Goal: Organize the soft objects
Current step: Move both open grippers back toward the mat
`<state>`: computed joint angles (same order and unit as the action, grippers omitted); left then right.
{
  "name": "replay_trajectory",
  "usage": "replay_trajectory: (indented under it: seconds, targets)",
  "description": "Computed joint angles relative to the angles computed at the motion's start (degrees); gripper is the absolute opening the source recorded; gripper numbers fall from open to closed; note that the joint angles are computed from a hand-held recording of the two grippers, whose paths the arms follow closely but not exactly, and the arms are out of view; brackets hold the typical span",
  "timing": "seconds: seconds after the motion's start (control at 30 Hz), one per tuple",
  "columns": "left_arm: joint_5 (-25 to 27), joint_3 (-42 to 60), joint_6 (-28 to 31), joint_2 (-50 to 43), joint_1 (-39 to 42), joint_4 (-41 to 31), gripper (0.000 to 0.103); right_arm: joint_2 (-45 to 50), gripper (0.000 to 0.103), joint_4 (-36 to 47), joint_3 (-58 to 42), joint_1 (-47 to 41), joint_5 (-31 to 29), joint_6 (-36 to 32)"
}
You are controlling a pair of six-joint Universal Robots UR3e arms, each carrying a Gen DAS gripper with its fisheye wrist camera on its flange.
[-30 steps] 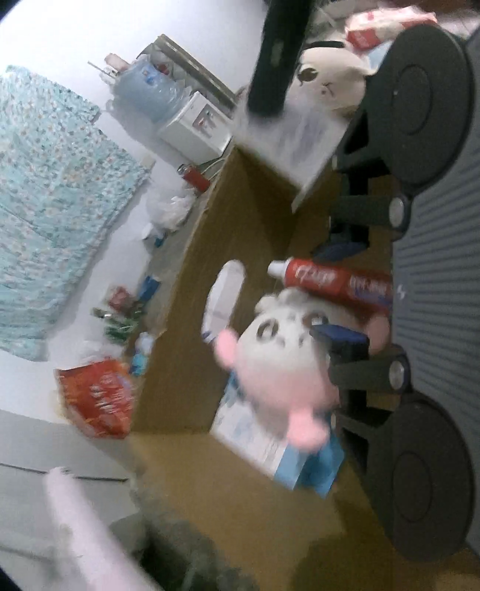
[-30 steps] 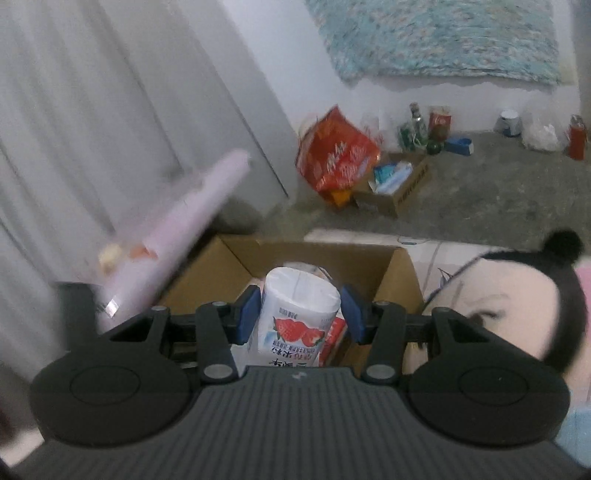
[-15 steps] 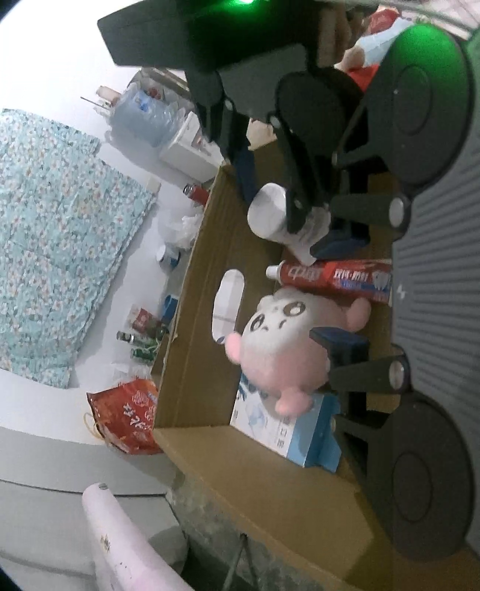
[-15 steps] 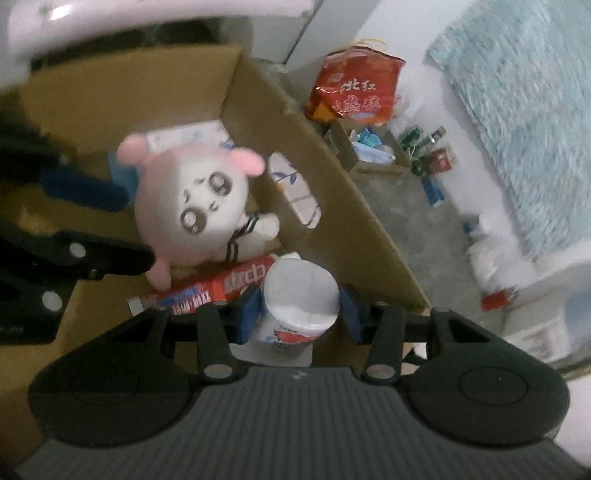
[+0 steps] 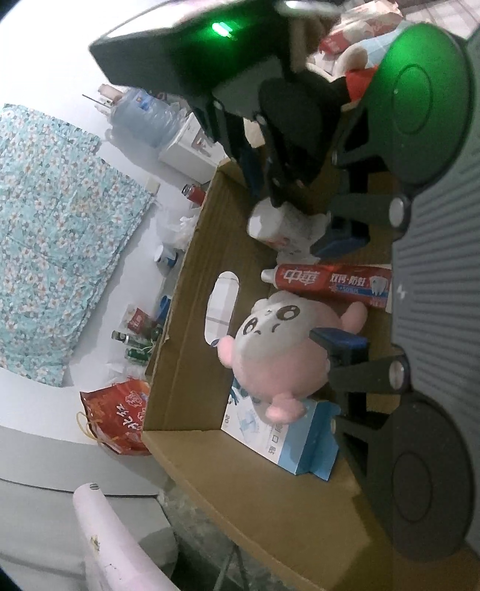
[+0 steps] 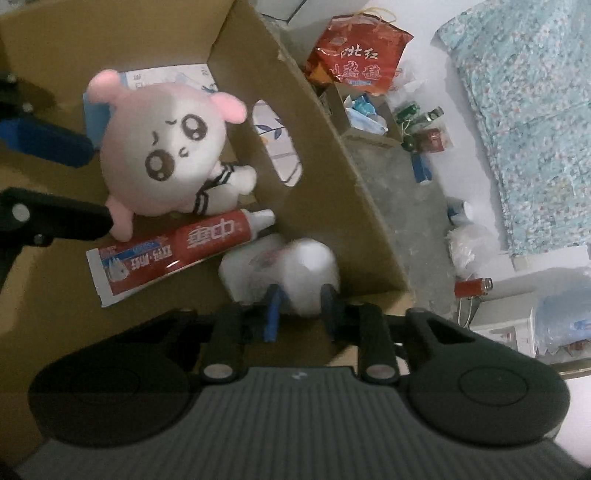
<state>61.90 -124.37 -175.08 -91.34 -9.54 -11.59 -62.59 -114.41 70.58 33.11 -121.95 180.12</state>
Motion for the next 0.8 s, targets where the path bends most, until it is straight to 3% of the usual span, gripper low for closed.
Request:
replay_trajectory:
  seconds: [0.07,0.2,0.4,0.5,0.6,0.73,0.8]
  targets:
    - [0.15,0.39,-0.45,-0.5,-0.1,0.11,0.045,-0.9,0.018,3.48,-2.07,-0.89,2.11,-1.8]
    - [0.87,1.06,-1.11,-1.21,-0.55,0.04,0.046,-1.07,0.018,4.1,-3.36,0.23,0.24,-3.68]
    - [1.46,0.04,-0.11,1.84,-0.67,-1.56,0.046,-8.0,0.02,-4.29,3.94,1.15,1.28,-1.2]
    - [2.41,-0.44,0.57,6.16,-1.03,-4.67,0.046,-18.13,0.021,-11.67,13.07,1.44,2.32,3.09]
    - [4.01,-0.04,1.83,12.7,-2.6,-10.46,0.046,-32.53,0.025,-19.48,25.45,3.67,-0.86,8.6]
    - [6.79,1.48,2.82,21.11,-8.33,-17.19,0.049,-55.6,0.03,-14.6,37.72,8.62,-4.2,17.42]
    - [8.26,2.78,2.24,23.55,-12.61,-19.05,0.051,-64.38,0.032,-7.1,41.52,17.24,-12.92,27.25]
